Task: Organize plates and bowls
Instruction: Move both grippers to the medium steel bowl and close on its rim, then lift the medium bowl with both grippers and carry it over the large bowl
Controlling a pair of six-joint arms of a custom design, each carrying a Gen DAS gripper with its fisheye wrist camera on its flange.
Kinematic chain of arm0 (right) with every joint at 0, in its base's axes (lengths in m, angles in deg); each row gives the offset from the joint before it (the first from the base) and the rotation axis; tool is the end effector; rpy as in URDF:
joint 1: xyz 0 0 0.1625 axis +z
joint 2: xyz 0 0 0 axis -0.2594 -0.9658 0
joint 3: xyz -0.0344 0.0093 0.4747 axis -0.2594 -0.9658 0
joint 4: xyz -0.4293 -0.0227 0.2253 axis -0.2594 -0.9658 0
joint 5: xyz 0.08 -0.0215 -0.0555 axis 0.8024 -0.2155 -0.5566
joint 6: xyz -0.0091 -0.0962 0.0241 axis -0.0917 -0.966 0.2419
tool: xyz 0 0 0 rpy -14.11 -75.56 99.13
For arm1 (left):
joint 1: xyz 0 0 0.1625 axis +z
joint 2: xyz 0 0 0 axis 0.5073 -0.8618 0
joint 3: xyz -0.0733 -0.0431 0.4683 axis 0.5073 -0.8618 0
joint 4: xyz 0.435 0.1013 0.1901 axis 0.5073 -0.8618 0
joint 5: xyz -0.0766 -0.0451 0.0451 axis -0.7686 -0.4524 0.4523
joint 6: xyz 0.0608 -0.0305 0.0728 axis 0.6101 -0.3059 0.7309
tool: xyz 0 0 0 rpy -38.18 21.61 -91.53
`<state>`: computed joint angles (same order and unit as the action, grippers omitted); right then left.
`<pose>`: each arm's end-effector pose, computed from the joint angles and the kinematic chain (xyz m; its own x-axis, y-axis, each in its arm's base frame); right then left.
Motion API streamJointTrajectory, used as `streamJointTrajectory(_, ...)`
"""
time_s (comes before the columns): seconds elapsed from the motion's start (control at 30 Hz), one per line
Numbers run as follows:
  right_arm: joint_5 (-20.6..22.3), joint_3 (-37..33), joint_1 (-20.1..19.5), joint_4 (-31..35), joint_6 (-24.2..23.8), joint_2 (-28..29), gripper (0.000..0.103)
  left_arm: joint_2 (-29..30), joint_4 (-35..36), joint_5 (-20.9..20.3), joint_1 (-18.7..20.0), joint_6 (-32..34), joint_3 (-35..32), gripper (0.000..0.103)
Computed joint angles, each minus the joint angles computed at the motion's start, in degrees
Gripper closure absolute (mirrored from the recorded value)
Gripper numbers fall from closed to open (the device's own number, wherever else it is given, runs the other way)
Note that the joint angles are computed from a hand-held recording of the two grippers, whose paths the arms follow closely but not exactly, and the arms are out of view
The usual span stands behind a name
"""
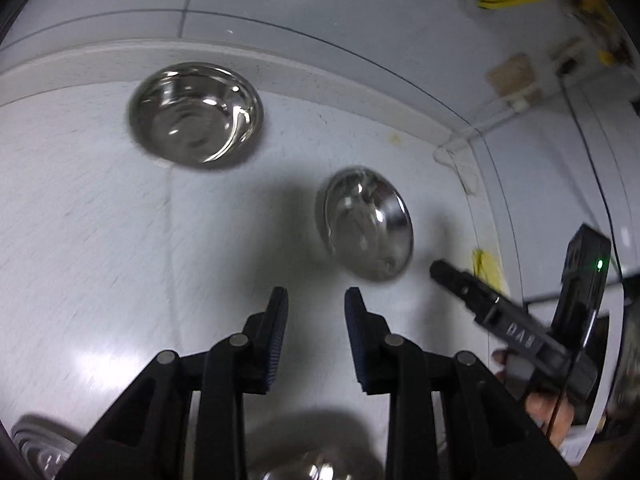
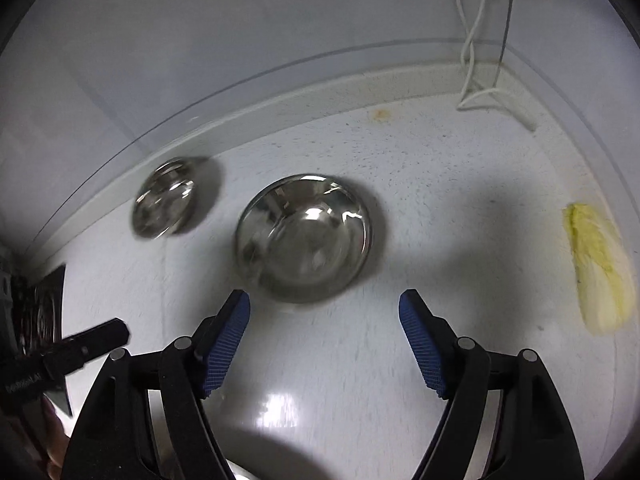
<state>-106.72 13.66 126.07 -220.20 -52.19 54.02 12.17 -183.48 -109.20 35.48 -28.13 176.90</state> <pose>0.3876 -0.7905 0.0486 -0.6927 -0.4530 0.5611 -0.5346 0.8448 0.0221 -0.1081 -0.7128 0.3084 -0.8587 -0.4928 -0.1403 -0.3011 0.7069 -0.6401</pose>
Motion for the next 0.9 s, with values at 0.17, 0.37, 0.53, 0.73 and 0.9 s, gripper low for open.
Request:
streamJointTrajectory(0.17, -1.19, -8.03, -1.63, 4.48, 2.75, 5.84, 0.030, 6.17, -1.26, -3.44, 4.09, 3.70, -6.38, 0.075)
streamJointTrajectory(0.37, -1.30, -11.30, -2.78, 5.77, 1.69, 8.43, 0.030, 10.55, 0.22, -4.63, 6.08, 4.41, -10.98, 0.075)
streamJointTrajectory(0.53, -2.72, -11.54, -3.04, 5.30, -0.64, 9.09, 0.031, 12.48, 1.27, -4.70, 6.97, 5.32, -12.79, 0.075)
streamJointTrajectory(0.73, -4.28, -12.69, -3.59, 6.46, -0.09, 10.25, 0.085, 14.59, 0.01, -5.41, 7.83, 6.46, -14.64, 0.098)
streamJointTrajectory(0.9, -2.21, -10.65, -3.18, 3.52, -0.15, 8.47, 0.087, 12.64, -3.03, -4.96, 6.79, 7.14, -12.79, 0.098)
